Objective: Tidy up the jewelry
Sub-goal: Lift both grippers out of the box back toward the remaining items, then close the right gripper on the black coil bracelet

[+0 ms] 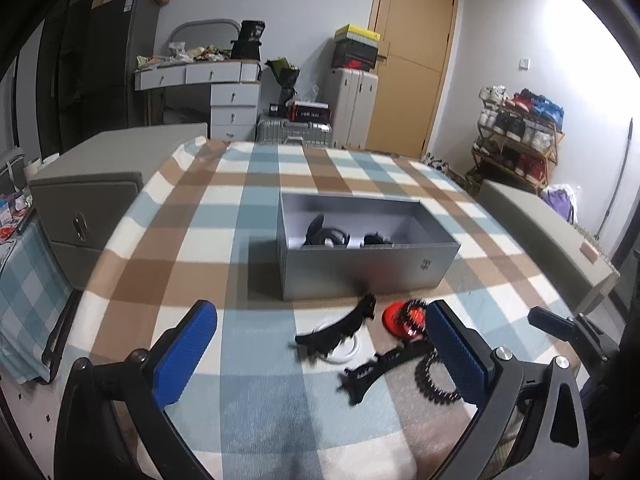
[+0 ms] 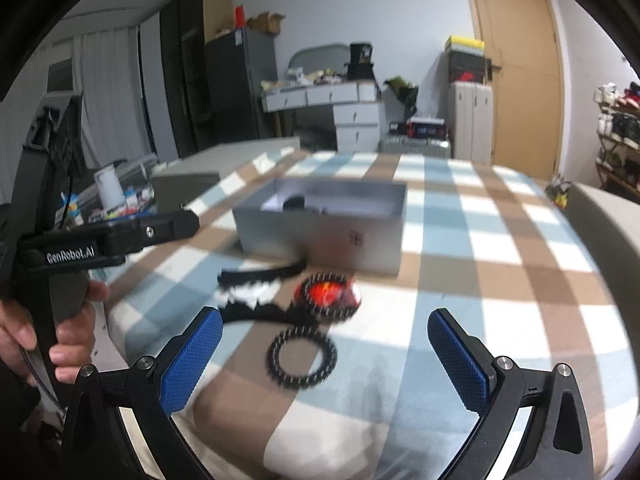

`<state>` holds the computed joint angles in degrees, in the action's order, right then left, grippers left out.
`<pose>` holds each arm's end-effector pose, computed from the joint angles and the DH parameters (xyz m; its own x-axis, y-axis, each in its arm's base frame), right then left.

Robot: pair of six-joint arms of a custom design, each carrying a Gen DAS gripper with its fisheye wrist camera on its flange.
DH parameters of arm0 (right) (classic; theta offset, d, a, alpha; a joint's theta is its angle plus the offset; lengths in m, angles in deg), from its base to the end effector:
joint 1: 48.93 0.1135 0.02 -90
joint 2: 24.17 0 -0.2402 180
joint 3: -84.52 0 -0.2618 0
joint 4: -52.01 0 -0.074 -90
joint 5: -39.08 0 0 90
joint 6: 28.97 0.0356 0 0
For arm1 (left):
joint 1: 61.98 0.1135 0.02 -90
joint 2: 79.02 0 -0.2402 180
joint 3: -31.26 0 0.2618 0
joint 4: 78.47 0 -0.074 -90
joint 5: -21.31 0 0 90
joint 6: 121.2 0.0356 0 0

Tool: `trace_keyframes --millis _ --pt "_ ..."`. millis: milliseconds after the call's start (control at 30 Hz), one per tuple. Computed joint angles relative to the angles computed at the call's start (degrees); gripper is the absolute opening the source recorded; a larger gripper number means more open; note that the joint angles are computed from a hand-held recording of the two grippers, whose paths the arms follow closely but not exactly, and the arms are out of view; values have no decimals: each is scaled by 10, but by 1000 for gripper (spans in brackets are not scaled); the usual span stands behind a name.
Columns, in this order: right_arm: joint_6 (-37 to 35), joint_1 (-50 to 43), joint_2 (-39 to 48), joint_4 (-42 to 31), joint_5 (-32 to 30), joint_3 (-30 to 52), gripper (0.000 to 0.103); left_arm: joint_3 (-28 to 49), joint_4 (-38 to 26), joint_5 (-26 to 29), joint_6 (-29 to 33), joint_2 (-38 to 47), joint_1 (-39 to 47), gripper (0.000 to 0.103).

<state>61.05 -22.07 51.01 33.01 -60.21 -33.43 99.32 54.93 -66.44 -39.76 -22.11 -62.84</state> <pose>0.2703 0.1434 0.2282 -0.4747 -0.2400 -0.8468 -0.5677 0.8187 0.0862 0.2349 -0.0049 0.3018 -0.5805 -0.1400 -0.8022 -0.0399 0.9888 -0.1438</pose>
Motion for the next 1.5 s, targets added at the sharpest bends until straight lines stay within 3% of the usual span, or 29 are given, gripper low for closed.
trace_keyframes --millis 233,567,833,1133,1500 --pt "-10 15 39 17 6 -2 101 -14 -9 -1 7 0 9 102" --pt "-21 21 60 12 1 5 81 -15 -13 13 11 14 33 102" --pt "-27 32 73 3 17 18 73 -15 -15 11 15 18 40 102" --pt "-42 48 94 -16 45 36 50 -15 -22 4 14 16 42 102" --pt "-43 36 87 -11 16 29 41 0 -20 -7 28 24 21 102"
